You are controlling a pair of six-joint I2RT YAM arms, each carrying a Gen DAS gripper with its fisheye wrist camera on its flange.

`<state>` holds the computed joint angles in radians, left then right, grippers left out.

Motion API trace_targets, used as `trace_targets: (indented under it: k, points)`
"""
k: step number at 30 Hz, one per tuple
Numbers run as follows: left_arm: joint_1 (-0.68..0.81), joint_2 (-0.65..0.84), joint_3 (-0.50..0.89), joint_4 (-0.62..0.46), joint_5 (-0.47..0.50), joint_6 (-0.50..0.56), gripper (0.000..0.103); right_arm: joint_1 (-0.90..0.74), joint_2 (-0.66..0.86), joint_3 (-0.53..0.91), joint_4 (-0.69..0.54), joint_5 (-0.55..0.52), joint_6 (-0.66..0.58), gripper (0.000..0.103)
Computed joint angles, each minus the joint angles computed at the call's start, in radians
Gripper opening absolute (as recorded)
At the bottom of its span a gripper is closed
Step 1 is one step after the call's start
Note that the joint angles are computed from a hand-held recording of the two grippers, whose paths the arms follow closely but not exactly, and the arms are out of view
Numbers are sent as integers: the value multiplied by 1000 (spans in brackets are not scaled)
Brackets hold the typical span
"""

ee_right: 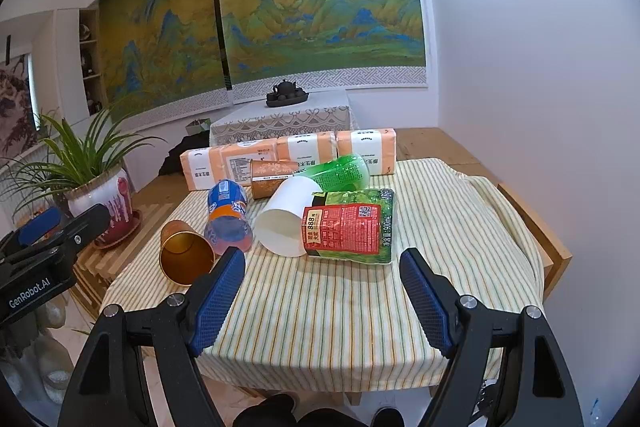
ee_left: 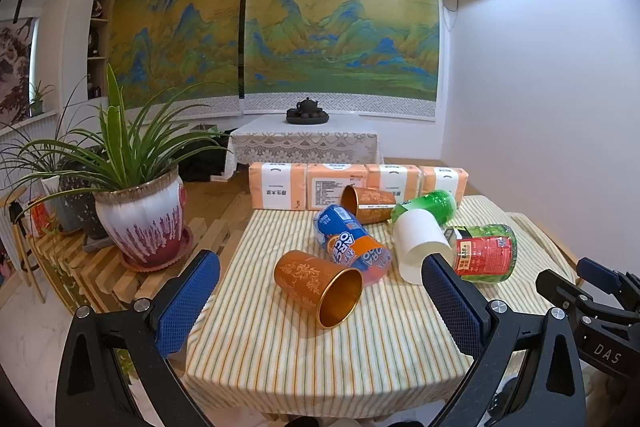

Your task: Flip cup upside down

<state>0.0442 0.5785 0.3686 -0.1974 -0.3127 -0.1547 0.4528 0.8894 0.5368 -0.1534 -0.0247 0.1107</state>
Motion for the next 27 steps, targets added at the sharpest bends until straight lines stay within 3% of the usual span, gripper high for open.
trace_targets:
  k: [27]
  points:
    - [3, 10, 5, -6, 12, -2, 102, -9, 20, 1, 11, -15, 0, 76]
